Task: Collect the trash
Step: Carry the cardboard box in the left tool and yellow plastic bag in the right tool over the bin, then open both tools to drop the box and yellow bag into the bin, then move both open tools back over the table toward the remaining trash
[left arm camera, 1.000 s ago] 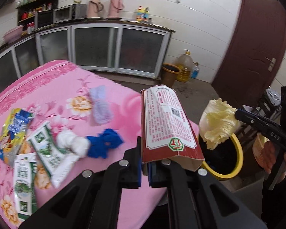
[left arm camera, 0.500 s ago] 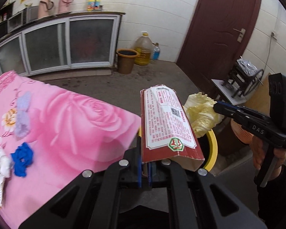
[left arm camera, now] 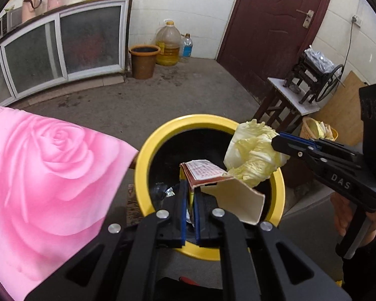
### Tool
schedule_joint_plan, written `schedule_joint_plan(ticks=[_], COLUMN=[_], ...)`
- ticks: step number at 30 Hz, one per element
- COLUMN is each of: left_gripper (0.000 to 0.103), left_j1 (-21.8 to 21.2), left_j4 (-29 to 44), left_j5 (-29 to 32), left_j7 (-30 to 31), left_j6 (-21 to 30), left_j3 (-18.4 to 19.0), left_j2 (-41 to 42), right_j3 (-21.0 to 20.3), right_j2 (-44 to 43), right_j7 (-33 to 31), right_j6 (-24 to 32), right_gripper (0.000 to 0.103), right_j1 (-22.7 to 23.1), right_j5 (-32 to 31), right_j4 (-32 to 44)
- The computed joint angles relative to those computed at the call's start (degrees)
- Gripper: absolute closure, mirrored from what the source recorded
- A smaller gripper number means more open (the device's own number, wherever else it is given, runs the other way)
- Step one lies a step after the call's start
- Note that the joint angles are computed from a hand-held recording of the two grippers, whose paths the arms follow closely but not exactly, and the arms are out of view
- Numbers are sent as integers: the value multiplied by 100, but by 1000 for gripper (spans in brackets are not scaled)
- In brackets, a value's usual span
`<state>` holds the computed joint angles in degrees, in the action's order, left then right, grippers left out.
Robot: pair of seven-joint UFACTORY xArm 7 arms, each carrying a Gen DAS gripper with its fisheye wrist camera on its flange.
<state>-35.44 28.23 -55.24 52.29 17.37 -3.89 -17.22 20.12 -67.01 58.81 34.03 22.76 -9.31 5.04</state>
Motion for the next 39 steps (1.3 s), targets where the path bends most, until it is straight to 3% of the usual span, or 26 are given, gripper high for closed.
schedule_joint_plan(ticks=[5,7,8,9,10,13,15,18,21,25,31,35,37,39], left_gripper=[97,79,54,37,36,33,22,12,8,8,8,8,8,8], left_j1=[-42,-39,-45,-84,-185,-278,-352,-470,-102,209,759,1588,1877,2427], left_j4=[121,98,86,53,20,3,-33,-264,-539,-807,-1290,-1734,-1875,-2026], left_j5=[-151,-133,-111,-132,-219,-34,-46,80,581,880,1362,1903,2160,2535], left_j7=[15,-6,-49,-89,-32,-151,-218,-419,-939,-1304,-1629,-1766,-1707,-1606], left_j6=[-231,-346,-450,-653,-821,-837,-848,-1513,-1972,-1932,-1482,-1173,-913,-502], left_j3=[-152,-196,-224,-257,-223,-87,20,-30,-410,-411,-18,36,279,512], left_j2=[314,280,269,235,192,91,12,-137,-383,-911,-2051,-3099,-3548,-4079], right_j3=[-63,-69,-69,-89,-50,-70,-58,-39,44,125,346,548,658,788], right_j2=[166,221,209,172,60,-92,-175,-179,-102,12,459,1166,1464,1898], right_j7=[-32,-56,-69,-77,2,51,95,95,146,227,269,260,293,301], right_j6=[153,291,346,344,361,528,587,630,584,433,-26,-634,-888,-1212], right_gripper=[88,81,65,56,47,47,47,47,47,47,47,47,47,47], right_j1=[-44,-89,-105,-126,-138,-143,-131,-105,-104,-135,-247,-436,-531,-655], right_j5=[-7,-5,-17,-26,-16,5,12,14,-8,-54,-255,-406,-476,-569], right_j4=[58,94,88,76,29,13,13,57,121,206,557,954,1130,1399])
